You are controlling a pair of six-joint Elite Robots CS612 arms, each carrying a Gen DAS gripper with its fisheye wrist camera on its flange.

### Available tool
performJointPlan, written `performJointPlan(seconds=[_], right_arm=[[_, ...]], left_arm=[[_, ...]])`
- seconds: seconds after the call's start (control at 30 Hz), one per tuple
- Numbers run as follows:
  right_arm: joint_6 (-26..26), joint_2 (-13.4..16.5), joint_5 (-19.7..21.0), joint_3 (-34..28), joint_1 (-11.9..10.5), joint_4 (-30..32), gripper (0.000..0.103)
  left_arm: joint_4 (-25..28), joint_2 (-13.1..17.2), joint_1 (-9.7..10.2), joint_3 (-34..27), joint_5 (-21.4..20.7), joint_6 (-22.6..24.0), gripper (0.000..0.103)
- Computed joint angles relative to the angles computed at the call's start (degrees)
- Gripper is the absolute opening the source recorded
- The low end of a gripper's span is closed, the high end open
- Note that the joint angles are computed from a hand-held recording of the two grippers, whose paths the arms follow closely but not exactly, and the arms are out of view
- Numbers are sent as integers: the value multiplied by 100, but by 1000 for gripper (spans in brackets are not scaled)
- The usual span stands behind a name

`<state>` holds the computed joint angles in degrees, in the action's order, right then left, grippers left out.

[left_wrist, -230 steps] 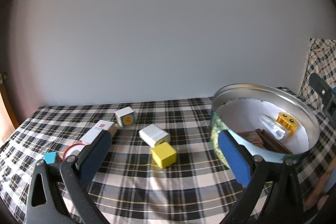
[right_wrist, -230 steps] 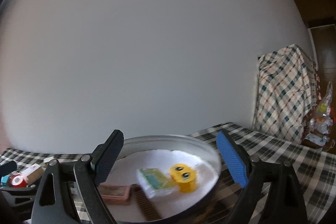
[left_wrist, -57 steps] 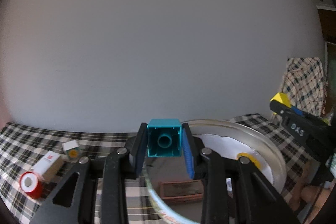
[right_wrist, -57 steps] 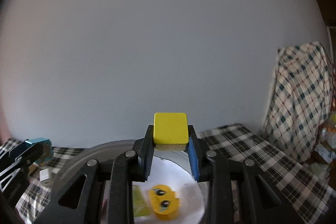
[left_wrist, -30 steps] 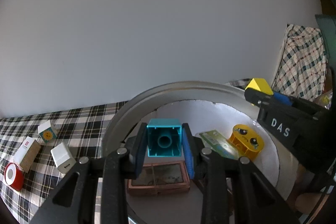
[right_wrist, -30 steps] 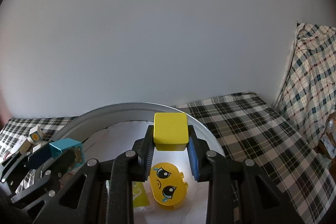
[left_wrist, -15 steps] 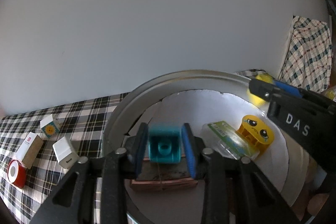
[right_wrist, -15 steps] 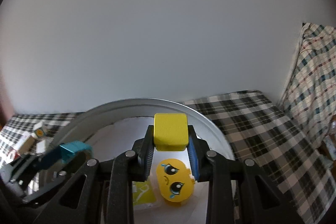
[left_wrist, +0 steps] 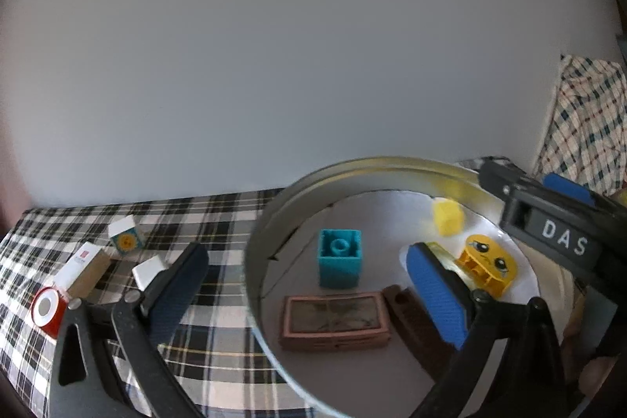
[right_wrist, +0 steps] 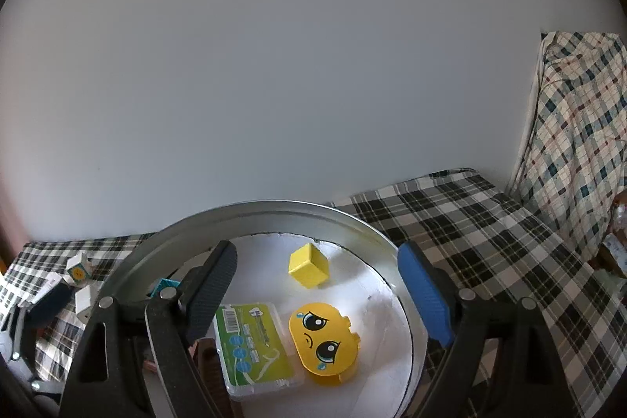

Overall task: Organize rigid objects
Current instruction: 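Withdraw both tools from the tin toward the tape roll and charger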

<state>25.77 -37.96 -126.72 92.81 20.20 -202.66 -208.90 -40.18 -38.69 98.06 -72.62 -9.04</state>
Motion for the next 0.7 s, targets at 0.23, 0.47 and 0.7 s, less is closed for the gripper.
performJointPlan(seconds=[0.23,0.47,0.7], right_arm=[[-179,31,-207,-58,83,7,86],[-205,56,-240,-90,124,-65,86],[-198,167,-520,-148,186,-426,86]], left_arm=[[-375,-4,38,94,241,-148,102],[-783,30,22,179,701,30,102],[-1176,96,-18,234,1194,246,102]])
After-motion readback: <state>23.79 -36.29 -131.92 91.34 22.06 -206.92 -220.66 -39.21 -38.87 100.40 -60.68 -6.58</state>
